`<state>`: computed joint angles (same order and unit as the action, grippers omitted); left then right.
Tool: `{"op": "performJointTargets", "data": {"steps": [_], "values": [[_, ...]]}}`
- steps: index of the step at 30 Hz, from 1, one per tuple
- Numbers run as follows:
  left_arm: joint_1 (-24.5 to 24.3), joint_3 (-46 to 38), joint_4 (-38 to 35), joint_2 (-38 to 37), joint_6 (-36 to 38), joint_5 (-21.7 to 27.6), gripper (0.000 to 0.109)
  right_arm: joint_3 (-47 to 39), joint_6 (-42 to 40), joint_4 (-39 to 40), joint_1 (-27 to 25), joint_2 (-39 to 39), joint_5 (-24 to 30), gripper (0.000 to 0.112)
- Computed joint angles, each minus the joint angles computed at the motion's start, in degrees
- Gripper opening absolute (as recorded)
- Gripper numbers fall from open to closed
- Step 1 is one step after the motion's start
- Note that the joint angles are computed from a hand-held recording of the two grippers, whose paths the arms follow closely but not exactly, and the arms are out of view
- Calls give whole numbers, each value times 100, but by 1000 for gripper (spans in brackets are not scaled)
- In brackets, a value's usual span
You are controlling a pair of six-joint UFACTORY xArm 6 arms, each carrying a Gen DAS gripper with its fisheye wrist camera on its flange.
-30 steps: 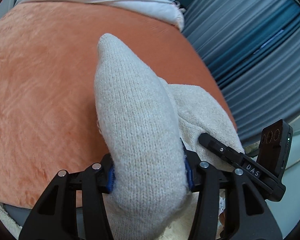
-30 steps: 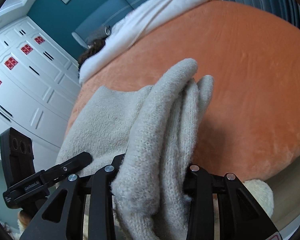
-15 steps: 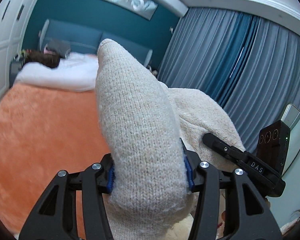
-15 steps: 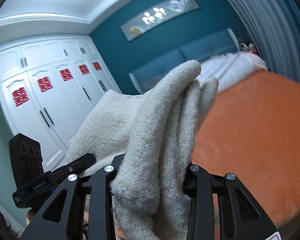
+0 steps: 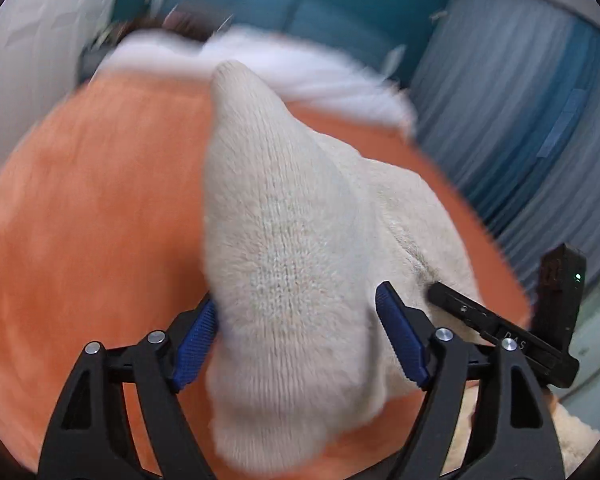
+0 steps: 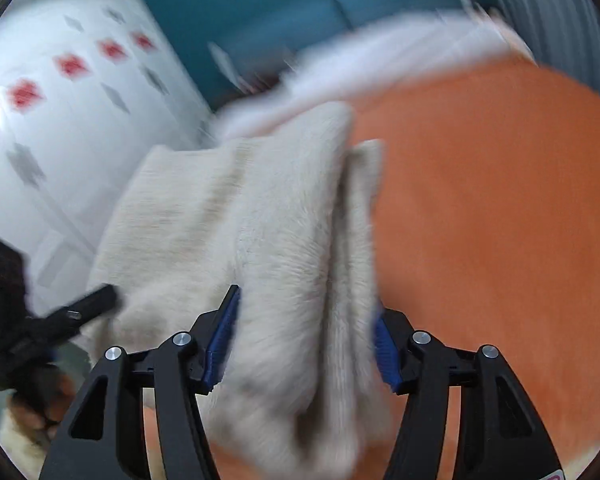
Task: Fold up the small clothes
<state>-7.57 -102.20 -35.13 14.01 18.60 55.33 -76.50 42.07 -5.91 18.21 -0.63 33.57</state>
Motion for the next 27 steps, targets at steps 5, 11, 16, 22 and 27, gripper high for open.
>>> {"op": "performJointTargets", "data": {"steps": [5, 11, 16, 22, 27], "values": [[508, 669, -854, 116, -202, -9, 75, 1094, 53, 905, -176, -279, -489, 69], [624, -320, -1232, 952, -878, 381, 89, -167, -711, 1587, -378, 742, -26, 82], [526, -1237, -1334, 1857, -1152, 1004, 84, -935, -1008, 2494, -437, 1630, 223, 78], [376, -1392, -1449, 1663, -623, 765, 48, -1507, -1565, 2410, -344, 1505, -100, 31], [275, -1289, -1837, 1401, -141, 261, 50, -1407, -1581, 1750, -353, 1135, -503, 35]]}}
